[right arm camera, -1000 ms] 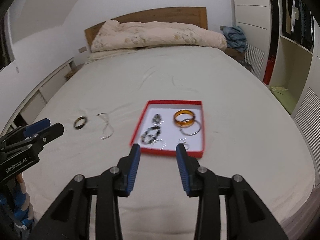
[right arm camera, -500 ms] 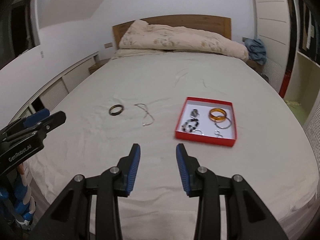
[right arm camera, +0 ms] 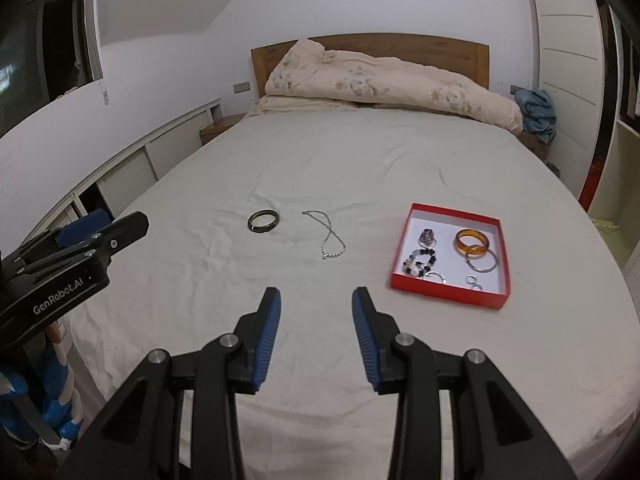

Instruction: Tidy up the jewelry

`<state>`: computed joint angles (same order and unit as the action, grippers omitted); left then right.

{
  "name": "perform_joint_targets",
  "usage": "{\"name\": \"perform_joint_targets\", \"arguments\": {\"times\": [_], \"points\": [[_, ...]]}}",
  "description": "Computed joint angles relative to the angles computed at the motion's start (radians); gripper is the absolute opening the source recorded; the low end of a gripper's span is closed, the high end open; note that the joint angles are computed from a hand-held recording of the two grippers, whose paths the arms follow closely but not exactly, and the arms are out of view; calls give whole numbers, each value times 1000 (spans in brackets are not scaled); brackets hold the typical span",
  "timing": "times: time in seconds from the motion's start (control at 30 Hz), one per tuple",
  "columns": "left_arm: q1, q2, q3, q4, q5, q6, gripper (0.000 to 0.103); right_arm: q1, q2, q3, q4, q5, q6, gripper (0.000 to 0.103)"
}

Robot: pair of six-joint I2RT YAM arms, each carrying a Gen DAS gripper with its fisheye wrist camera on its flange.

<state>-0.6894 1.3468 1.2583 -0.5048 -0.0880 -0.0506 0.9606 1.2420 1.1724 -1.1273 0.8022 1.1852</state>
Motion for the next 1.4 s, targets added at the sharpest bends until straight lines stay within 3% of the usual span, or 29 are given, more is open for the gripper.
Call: {"name": "perform_joint_targets", "arguments": {"times": [0.37, 0.7, 1.03, 1.13, 1.4], "points": [[68, 292, 122, 37, 25, 6, 67, -298, 54, -178, 439, -239, -345, 40], [141, 619, 354, 7, 46, -9, 67, -528, 243, -214, 710, -431, -512, 41], [166, 752, 452, -16, 53, -18, 67, -589, 346, -209, 805, -474, -551, 41], [165, 768, 460, -13, 52, -16, 67, -592, 355, -216, 816, -473, -543, 50], [164, 793, 470, -6, 59, -2, 67, -598, 360, -241, 844, -473, -541, 55]]}}
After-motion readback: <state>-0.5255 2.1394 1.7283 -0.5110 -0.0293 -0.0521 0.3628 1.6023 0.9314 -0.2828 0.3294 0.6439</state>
